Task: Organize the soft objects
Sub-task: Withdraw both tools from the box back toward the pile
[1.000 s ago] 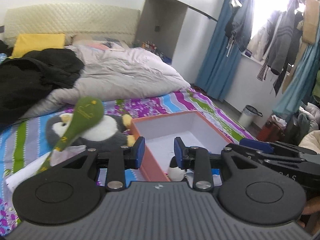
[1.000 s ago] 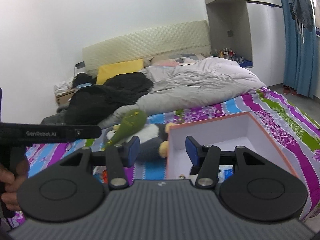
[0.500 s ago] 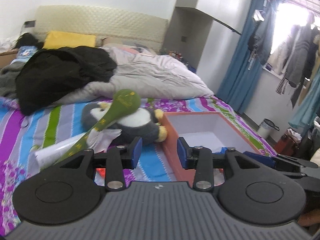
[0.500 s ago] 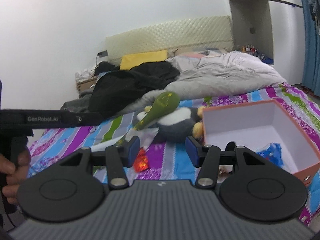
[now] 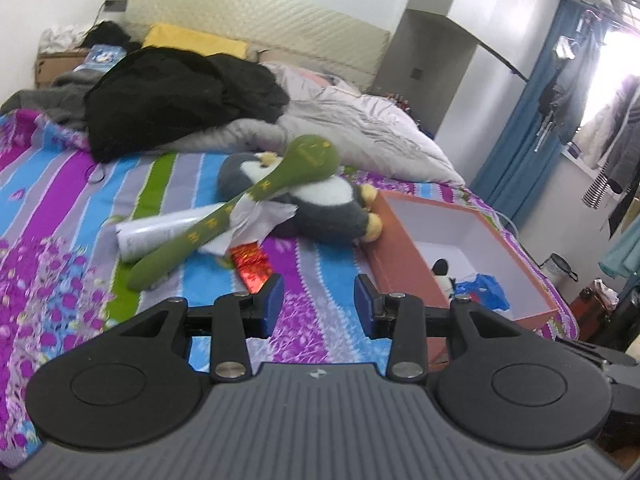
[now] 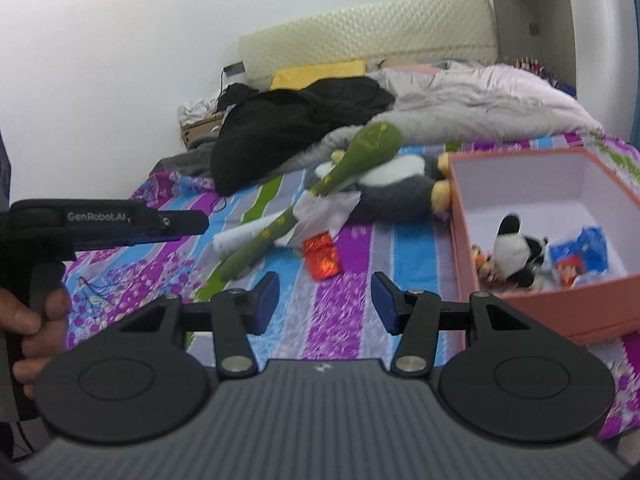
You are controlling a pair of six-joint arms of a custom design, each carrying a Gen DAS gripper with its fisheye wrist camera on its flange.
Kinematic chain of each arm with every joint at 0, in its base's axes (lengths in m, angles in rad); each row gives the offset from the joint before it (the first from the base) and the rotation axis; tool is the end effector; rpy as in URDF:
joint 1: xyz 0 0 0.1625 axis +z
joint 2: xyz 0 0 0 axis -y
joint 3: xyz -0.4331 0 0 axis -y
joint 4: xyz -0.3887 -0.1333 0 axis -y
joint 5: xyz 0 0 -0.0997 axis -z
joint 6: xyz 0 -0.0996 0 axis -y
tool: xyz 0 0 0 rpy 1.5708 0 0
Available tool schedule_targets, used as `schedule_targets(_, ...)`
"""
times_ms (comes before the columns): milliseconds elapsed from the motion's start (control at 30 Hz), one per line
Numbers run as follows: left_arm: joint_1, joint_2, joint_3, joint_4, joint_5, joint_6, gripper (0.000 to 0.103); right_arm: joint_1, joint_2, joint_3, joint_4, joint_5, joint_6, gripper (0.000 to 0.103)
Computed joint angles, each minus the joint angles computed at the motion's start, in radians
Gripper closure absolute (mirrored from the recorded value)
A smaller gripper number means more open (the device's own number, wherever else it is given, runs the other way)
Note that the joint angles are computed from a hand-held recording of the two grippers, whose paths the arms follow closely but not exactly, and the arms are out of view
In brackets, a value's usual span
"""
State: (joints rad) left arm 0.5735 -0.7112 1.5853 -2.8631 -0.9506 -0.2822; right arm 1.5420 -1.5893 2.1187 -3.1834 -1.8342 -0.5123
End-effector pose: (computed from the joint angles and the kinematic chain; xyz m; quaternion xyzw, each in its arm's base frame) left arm -0.4856 -0.5412 0.1135 0.2667 0.8948 -0.3368 0.1215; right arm 0.0941 -0.4620 0.4423 0.1376 -0.8410 0.4624 0.2450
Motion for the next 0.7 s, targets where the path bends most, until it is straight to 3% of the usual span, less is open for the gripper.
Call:
schedule_targets(333,0.055,0.019,0.028,0.031,0.021,-0.081,0.059,-0.033,0.063,-0.004,0.03,-0.002,-0.014,0.05)
schedule_targets(533,0.105,0.083,-0.053,0.068,0.026,-0.029,0.059,-0.056,0.141,-0.069,0.061,-0.014,-0.012,0.049)
schedule_targets(633,0.134,0.132,-0.119,0.085,0.026,0.009,0.059,-0.067,0.19,-0.113,0.067,-0.01,-0.024,0.04)
schedule_targets(700,0.152,0.165,-0.167,0.102,0.027,0.036,0.059,-0.077,0.222,-0.147,0.086,0.004,-0.031,0.04)
